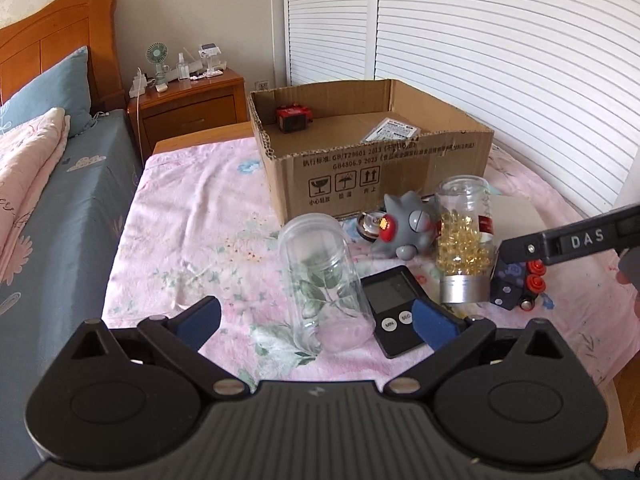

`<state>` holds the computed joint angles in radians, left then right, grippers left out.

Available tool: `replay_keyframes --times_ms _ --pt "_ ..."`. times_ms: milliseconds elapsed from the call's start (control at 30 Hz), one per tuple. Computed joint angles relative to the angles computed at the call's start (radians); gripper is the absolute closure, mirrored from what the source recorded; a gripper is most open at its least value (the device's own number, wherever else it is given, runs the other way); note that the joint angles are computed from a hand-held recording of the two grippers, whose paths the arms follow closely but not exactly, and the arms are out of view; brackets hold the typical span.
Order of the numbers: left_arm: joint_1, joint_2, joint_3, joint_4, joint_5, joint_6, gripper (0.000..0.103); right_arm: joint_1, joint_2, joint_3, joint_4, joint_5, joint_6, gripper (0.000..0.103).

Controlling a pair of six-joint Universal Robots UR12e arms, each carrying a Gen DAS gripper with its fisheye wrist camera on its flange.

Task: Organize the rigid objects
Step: 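Move the right tool to the black red-wheeled train while the left tool approaches the clear jar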

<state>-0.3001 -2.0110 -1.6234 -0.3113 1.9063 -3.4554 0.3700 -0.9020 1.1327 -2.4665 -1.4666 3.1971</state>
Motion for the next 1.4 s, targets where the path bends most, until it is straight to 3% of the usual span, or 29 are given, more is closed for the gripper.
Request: replay_keyframes --times_ms 400,700,933,1067,1233,1300,1400 --pt "0.017 -0.008 -0.003 -0.009 -0.039 -0.013 0.002 0.012 0.03 -0.042 0.064 -0.03 0.031 0.0" --pt "0.026 -0.003 -0.012 -0.028 -0.031 -0.033 0.002 0.009 0.006 -0.015 0.083 -0.037 -0.083 0.0" --pt "0.025 0.011 -0.022 -0.075 0.034 -0.006 0.002 0.009 -0.015 0.015 0.106 -0.082 -0.17 0.0" --pt "0.032 0.013 -0.017 -0.115 0.094 -0.045 0.002 0.006 -0.024 0.034 0.101 -0.1 -0.186 0.0" --pt "0.037 0.003 0.0 -0.148 0.155 -0.094 0.002 -0.005 -0.03 0.052 0.077 -0.063 -0.188 0.0" --pt "0.04 0.003 0.002 -0.149 0.137 -0.109 0.002 -0.009 -0.032 0.06 0.062 -0.047 -0.195 0.0" --pt "0.047 0.008 -0.007 -0.115 0.032 -0.114 0.002 -0.012 -0.036 0.075 0.037 -0.035 -0.2 0.0"
